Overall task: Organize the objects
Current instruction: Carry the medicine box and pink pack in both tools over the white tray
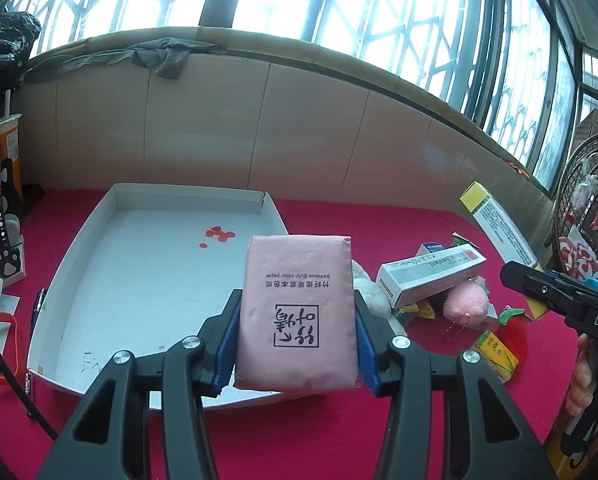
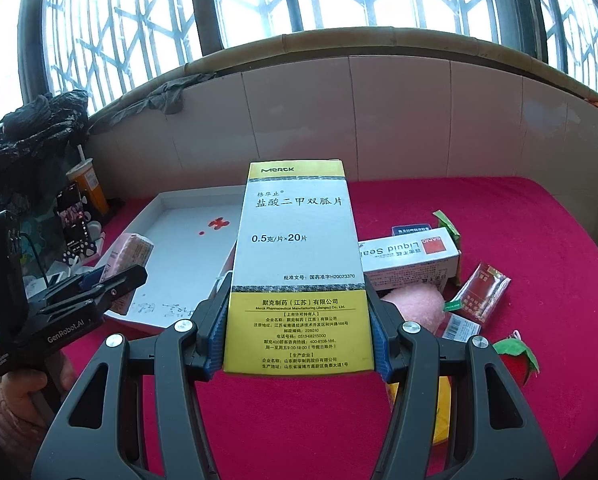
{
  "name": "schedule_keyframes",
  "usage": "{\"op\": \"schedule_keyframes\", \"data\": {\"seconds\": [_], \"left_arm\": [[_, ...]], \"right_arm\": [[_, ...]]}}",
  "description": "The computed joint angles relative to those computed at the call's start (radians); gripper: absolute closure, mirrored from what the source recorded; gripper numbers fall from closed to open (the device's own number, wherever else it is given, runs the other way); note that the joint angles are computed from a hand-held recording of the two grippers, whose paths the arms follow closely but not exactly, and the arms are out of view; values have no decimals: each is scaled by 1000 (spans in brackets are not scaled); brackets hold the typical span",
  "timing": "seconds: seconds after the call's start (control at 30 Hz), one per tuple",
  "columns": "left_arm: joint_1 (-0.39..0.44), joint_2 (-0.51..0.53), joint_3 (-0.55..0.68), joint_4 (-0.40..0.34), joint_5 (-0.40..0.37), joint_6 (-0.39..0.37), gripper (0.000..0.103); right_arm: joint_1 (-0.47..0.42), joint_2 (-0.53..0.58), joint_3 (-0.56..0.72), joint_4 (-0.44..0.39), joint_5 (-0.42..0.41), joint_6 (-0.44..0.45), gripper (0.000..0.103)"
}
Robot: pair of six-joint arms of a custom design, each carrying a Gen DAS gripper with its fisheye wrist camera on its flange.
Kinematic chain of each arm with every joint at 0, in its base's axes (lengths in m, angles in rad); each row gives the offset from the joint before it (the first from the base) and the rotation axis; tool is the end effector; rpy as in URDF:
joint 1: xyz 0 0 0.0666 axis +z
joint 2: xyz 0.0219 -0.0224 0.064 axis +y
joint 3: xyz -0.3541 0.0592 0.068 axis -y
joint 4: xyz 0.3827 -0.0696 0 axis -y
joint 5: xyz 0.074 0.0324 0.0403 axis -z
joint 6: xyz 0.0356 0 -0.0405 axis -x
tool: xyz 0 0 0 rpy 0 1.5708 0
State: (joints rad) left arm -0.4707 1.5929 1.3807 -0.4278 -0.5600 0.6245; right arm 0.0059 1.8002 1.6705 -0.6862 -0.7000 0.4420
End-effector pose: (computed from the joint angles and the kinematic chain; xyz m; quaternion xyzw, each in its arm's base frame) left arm 0.5033 -0.2353 0.3401 -0.1896 0.8468 -0.0137 0.4968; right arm 0.6172 0.0262 0.3366 -0.3172 0.8234 0.2363 0.4070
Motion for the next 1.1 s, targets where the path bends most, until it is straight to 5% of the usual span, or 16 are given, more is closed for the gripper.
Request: {"op": "schedule_keyframes", "data": {"seconds": [0.77,1.1], "left_arm": [[104,-56,-32,-27,-8,-34,53],[203,-30,39,-95,88,-29,53]], "right_arm": [[144,28,76,-70,61,15,47],[217,174,319,-197,92,-81,47]]}}
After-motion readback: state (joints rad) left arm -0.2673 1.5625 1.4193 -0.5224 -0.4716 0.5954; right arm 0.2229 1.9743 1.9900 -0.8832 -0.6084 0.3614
